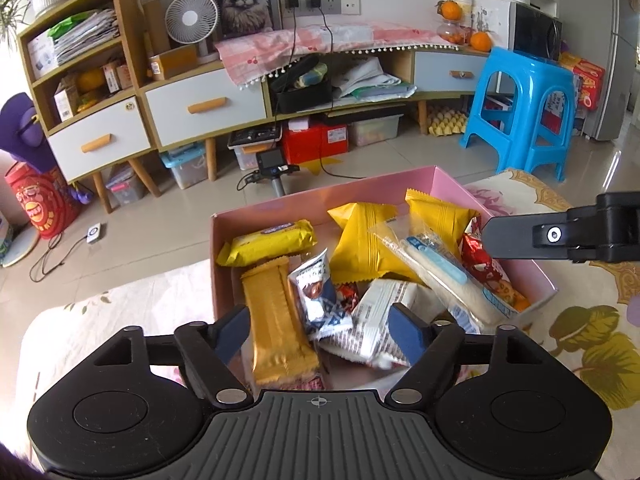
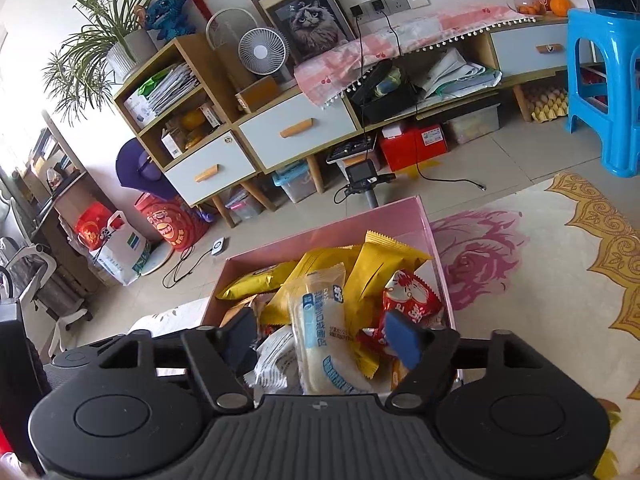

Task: Organize snacks
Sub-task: 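Carry the truffle and bread roll into the pink box and open both grippers, then withdraw both grippers from the box toward the white packets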

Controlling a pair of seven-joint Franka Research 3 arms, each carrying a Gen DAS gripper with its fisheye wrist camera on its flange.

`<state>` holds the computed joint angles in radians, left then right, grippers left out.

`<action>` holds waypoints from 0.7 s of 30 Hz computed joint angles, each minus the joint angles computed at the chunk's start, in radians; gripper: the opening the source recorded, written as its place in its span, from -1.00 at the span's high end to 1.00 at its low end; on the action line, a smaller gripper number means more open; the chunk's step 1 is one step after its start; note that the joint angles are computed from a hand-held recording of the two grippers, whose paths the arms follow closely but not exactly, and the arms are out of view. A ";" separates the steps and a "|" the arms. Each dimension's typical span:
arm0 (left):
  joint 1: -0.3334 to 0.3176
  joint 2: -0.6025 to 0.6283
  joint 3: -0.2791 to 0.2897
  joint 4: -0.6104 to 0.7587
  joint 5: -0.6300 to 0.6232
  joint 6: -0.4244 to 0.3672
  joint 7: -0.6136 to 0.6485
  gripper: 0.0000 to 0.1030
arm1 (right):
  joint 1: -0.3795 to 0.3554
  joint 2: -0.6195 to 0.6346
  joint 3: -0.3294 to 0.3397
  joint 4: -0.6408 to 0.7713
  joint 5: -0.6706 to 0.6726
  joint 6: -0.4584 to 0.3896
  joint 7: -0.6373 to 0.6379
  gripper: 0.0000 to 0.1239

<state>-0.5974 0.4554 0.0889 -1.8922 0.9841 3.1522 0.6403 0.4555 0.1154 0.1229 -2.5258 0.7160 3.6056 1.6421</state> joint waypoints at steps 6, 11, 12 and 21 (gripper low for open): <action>-0.018 -0.060 0.035 -0.073 0.054 0.008 -0.070 -0.69 | 0.047 -0.035 0.002 0.006 0.160 -0.025 -0.132 -0.35; 0.026 -0.115 0.006 -0.145 0.072 0.027 -0.111 -0.77 | 0.089 -0.045 0.018 0.044 0.393 -0.022 -0.342 -0.44; 0.022 -0.126 0.015 -0.159 0.090 0.033 -0.131 -0.79 | 0.097 -0.044 0.023 0.055 0.448 -0.018 -0.393 -0.46; 0.076 -0.223 -0.009 -0.274 0.210 0.051 -0.232 -0.87 | 0.118 -0.029 0.088 0.168 0.850 0.032 -0.811 -0.53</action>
